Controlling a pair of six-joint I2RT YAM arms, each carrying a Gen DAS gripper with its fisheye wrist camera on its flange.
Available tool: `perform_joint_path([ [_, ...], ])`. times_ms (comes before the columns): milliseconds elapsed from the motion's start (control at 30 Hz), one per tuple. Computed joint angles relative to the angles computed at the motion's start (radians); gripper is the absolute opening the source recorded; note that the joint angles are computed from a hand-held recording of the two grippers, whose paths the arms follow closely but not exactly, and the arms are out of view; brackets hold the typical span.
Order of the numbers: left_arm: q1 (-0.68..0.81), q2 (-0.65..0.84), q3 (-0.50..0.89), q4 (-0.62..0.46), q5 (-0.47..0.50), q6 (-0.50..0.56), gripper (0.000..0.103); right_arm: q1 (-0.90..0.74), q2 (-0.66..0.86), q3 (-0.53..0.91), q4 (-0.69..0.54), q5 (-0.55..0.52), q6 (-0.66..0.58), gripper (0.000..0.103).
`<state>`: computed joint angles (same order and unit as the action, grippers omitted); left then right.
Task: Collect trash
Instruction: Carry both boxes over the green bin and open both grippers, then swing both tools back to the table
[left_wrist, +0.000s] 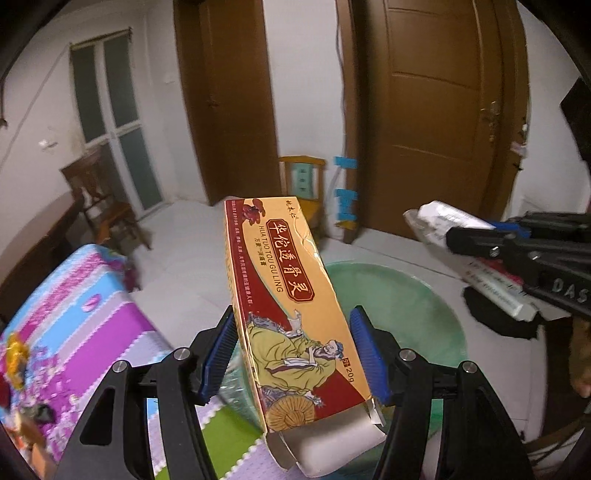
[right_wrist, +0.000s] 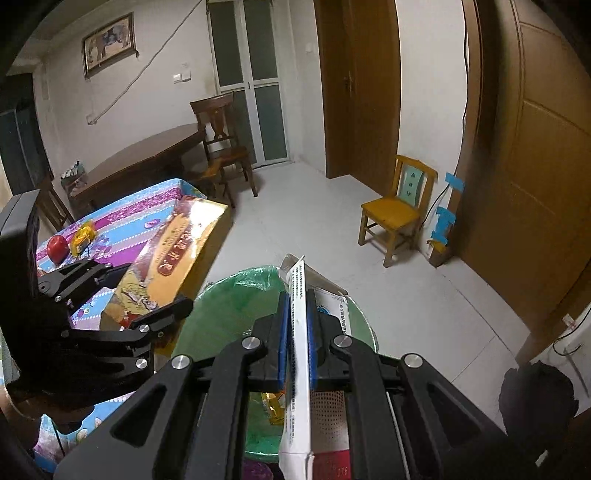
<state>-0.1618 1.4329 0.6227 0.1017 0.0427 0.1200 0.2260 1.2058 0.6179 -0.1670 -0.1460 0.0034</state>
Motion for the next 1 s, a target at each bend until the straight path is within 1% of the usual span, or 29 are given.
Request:
perform_joint_path([
  [100,0.022,0.023,0.015,0.001,0.052,0.01,0.063,-0.013,0.027,0.004,0.012,-0.024,0.005,0.007],
  [200,0.04,0.044,0.023,0.012,0.076,0.024,0.063,-0.018,0.057,0.017,0.021,-0.039,0.017,0.007],
  [400,0.033,0.098,0.064,0.024,0.053,0.026,0.063,-0.045,0.137,0.058,0.052,-0.089,0.069,0.007],
  [467,0.03,0.131,0.088,0.025,0.032,0.02,0.065,-0.054,0.154,0.065,0.068,-0.109,0.091,0.01],
  [500,0.033,0.141,0.101,0.017,0.026,0.015,0.069,-0.063,0.173,0.08,0.063,-0.124,0.101,0.011],
  [533,0.033,0.146,0.11,0.012,0.024,0.008,0.071,-0.075,0.186,0.092,0.061,-0.142,0.107,0.017],
  [567,0.043,0.148,0.111,0.019,0.034,0.004,0.072,-0.08,0.185,0.088,0.074,-0.146,0.116,0.02],
  [667,0.046,0.137,0.113,0.021,0.036,0.002,0.072,-0.099,0.186,0.081,0.093,-0.172,0.128,0.02],
  [767,0.043,0.116,0.095,0.033,0.012,0.013,0.072,-0.101,0.175,0.071,0.096,-0.171,0.124,0.02],
  [900,0.059,0.078,0.07,0.028,0.021,-0.013,0.072,-0.09,0.155,0.052,0.097,-0.14,0.115,0.02],
  [1000,0.061,0.022,0.02,0.044,-0.004,-0.018,0.072,-0.07,0.131,0.038,0.1,-0.112,0.112,0.02],
])
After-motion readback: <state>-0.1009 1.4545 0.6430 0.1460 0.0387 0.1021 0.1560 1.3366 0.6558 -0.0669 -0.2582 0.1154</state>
